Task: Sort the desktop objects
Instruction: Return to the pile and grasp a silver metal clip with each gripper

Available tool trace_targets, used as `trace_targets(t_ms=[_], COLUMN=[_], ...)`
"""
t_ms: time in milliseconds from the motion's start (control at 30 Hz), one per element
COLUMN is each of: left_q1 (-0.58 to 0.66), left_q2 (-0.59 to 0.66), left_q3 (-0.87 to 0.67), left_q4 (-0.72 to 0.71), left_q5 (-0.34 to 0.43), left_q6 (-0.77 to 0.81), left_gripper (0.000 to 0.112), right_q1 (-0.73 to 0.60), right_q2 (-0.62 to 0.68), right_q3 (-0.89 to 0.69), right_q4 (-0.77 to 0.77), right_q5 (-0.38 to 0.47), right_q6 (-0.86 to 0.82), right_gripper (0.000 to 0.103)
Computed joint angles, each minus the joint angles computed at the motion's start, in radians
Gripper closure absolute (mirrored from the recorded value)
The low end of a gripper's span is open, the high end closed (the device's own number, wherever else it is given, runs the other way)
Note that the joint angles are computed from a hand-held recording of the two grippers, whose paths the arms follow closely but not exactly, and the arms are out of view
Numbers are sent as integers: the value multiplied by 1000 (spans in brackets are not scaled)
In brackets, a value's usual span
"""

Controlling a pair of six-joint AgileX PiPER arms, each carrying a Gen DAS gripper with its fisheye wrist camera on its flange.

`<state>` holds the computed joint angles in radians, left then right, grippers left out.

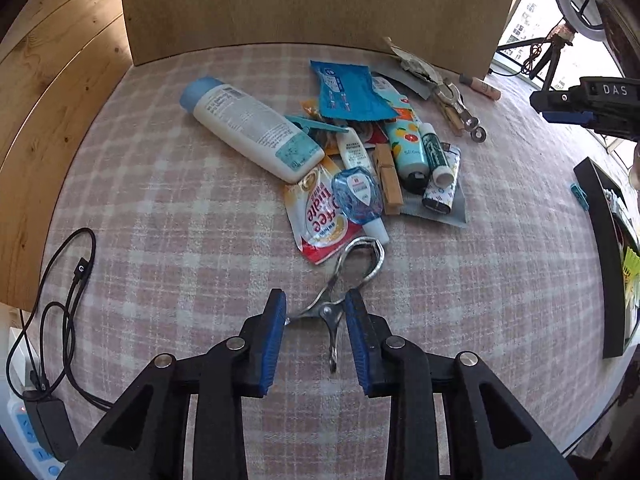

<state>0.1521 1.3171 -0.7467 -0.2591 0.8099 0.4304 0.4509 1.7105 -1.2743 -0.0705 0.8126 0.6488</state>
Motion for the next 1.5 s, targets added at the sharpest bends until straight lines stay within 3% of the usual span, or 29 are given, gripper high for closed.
trace_targets(t_ms=[100, 200, 433, 600, 1100, 1300, 1500], left_q1=[14, -52, -146, -153, -125, -137, -106], left_q2=[15, 42, 115, 170, 250, 242, 157], left_q3=[-42, -73, -113, -145, -177, -171, -119], left_q4=[-41, 43, 106, 114, 62, 66, 56], left_q5=[64, 35, 29, 31, 35, 32, 39], left_q6=[69, -19, -47, -61, 6, -23, -34], left_gripper=[85, 86, 89, 92, 106, 109, 109], right_q1=[-22, -31, -82, -95, -76, -81, -86], right_q2=[33, 72, 168, 232, 445, 421, 322], right_q3=[-26, -58, -154, -251, -464, -413, -306], right_q4=[46, 68, 178, 227, 175, 198, 203], right_q5=[-7, -7, 18, 55, 151, 113, 56], right_q6=[-52, -92, -212, -276, -265, -264, -255], right_gripper=[70, 70, 76, 77, 85, 98, 100])
